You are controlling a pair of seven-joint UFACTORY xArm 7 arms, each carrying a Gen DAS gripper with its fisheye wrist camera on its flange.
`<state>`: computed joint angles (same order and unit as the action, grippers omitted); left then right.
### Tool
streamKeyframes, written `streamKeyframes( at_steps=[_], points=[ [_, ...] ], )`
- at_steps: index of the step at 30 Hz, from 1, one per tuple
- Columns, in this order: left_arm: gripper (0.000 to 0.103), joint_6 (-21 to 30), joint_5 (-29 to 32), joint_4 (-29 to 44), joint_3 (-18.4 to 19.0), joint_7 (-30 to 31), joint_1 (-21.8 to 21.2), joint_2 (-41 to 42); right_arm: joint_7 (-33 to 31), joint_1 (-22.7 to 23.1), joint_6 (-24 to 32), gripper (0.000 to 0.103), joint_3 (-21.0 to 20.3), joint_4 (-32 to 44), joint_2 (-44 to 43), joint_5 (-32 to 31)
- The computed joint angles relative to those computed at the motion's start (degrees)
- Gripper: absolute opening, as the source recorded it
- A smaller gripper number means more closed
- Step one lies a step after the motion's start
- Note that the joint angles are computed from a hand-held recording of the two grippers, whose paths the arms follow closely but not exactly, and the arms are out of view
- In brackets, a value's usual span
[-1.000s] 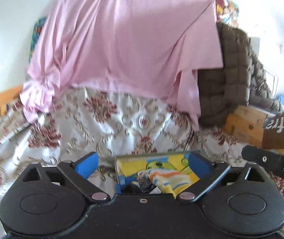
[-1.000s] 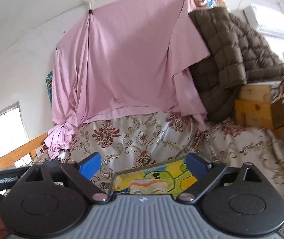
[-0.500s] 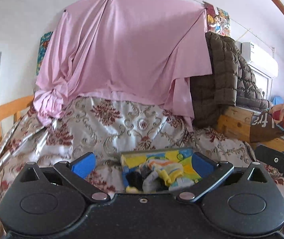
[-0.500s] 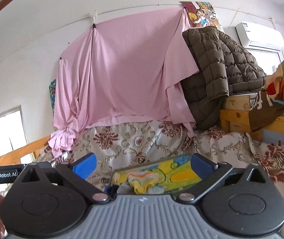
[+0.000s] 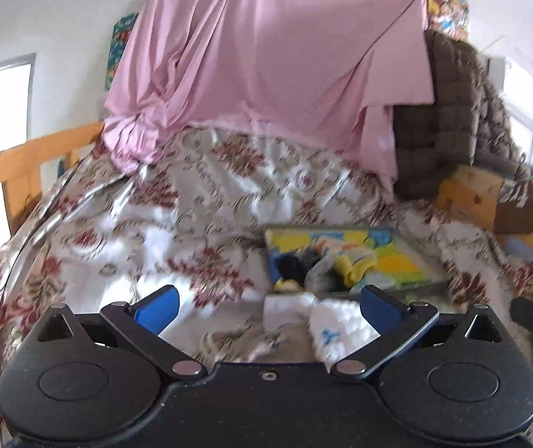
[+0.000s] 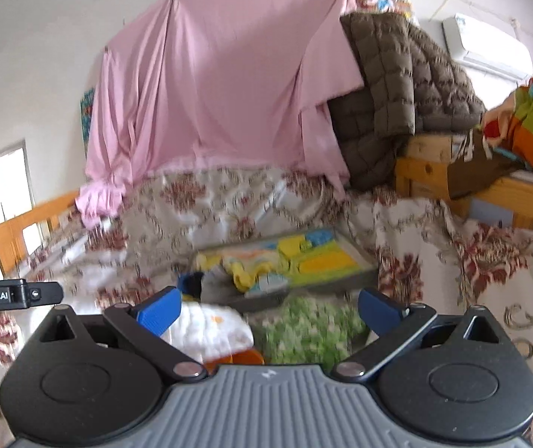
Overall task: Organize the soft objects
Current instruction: 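Move both open tools back over the remaining pile, then grasp the white towel with right tool while left grasps the beige pouch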
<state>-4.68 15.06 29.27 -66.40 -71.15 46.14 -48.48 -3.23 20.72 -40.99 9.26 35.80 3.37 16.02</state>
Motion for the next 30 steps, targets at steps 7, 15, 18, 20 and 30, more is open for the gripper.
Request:
streamKeyframes(
  at_steps=[7,15,18,20,30],
  points=[
    [0.102,6.53,1.32,-0.41,2.77,-1.25,-2.79,8.47,-4.09,1.05,8.82,0.103,0.04,1.16,0.15,3.25],
    [0.102,12.09,8.08,2.64,3.75,-0.89,-2.56,17.54,-3.24,0.68,16.18,0.103,-0.21,3.00,0.92,-2.53],
    [0.102,14.87,11.36,4.45,3.33,-0.18,-2.20,20.42,-2.53,0.46,17.96,0.103,-0.35,4.02,1.81,-5.63],
    [0.102,16.14,13.42,5.50,2.97,-0.23,-1.60,22.02,-2.62,0.69,17.81,0.103,-0.58,4.82,2.82,-6.69],
    [0.102,12.54,28.07,10.67,-3.09,-2.62,10.67,29.33,10.05,-6.64,12.04,0.103,1.58,13.60,12.76,-28.78]
  ],
)
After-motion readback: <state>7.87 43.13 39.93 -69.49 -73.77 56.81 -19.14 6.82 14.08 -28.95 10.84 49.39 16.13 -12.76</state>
